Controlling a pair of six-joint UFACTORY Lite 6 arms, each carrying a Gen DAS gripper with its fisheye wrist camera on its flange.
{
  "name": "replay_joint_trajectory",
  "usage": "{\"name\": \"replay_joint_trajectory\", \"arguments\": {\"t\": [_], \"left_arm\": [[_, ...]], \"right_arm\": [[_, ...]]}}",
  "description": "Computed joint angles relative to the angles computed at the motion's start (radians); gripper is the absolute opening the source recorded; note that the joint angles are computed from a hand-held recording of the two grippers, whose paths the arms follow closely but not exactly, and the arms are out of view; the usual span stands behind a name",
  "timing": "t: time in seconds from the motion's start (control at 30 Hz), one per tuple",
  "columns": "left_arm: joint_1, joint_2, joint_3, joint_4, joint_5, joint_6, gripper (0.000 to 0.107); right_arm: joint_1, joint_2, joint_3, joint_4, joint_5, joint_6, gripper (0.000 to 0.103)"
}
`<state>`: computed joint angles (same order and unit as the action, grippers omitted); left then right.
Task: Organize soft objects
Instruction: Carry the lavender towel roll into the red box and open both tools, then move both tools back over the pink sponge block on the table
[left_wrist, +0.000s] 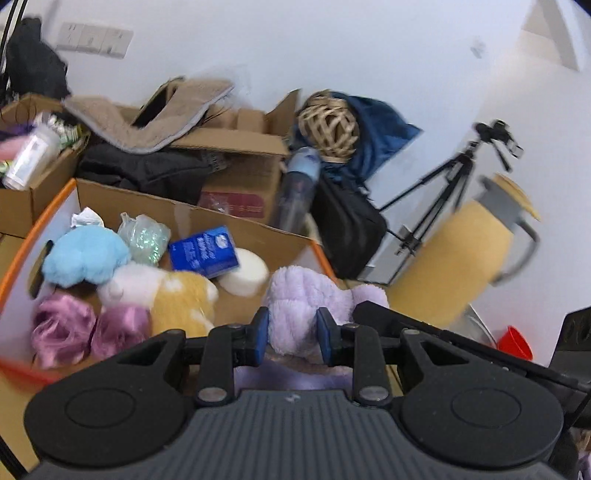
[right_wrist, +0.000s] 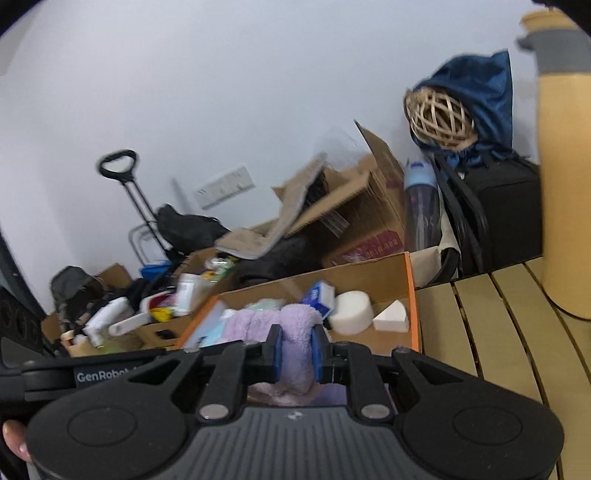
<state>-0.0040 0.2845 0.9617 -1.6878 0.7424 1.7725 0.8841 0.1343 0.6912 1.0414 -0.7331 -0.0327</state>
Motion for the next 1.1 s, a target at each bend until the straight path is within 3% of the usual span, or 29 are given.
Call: {"name": "replay_joint_trajectory", "arguments": {"t": [0.07, 0.13, 0.2, 0.27, 0.4, 0.43, 0.5, 0.7, 0.77, 0.87, 0.97, 1.1], "left_arm": [[-0.033, 0.12, 0.12, -0.018, -0.04, -0.02, 0.028], [-0.064, 0.213, 0.204, -0.056, -0.084, -0.005, 0.037], [-0.092, 0.26, 0.235, -0.103, -0.143, 0.033, 0.046], [-0.089, 0.275, 0.224, -0.148, -0.136, 0.112, 0.049], [-0.057, 0.252, 0.187, -0.156, -0.104, 0.176, 0.052], [-0.052, 0.234, 0.169, -0.16, -0.102, 0.187, 0.052], [-0.036, 0.185, 0.123, -0.161, -0.098, 0.211, 0.053], [0.064, -0.077, -0.087, -0.088, -0.058, 0.243, 0.056], [0.111, -0.197, -0.164, -0.032, -0.037, 0.217, 0.057], [0.197, -0.396, -0.27, 0.086, 0.023, 0.137, 0.059], [0.324, -0.6, -0.383, 0.207, 0.126, 0.068, 0.063], [0.65, -0.879, -0.568, 0.357, 0.394, 0.107, 0.066]], "right_arm": [[-0.089, 0.103, 0.096, -0.048, 0.055, -0.034, 0.016], [-0.164, 0.223, 0.225, -0.031, 0.127, -0.127, 0.016], [-0.202, 0.335, 0.344, 0.046, 0.168, -0.268, 0.019], [-0.23, 0.405, 0.427, 0.125, 0.234, -0.395, 0.023], [-0.22, 0.417, 0.411, 0.095, 0.197, -0.354, 0.026], [-0.216, 0.403, 0.394, 0.086, 0.195, -0.338, 0.031], [-0.198, 0.378, 0.378, 0.149, 0.184, -0.408, 0.033], [-0.044, 0.111, 0.21, 0.36, 0.036, -0.578, 0.036], [0.043, -0.003, 0.158, 0.456, -0.044, -0.653, 0.045], [0.201, -0.138, 0.121, 0.595, -0.183, -0.749, 0.05], [0.393, -0.186, 0.134, 0.717, -0.353, -0.797, 0.051], [0.68, -0.12, 0.185, 0.828, -0.576, -0.732, 0.055]]}}
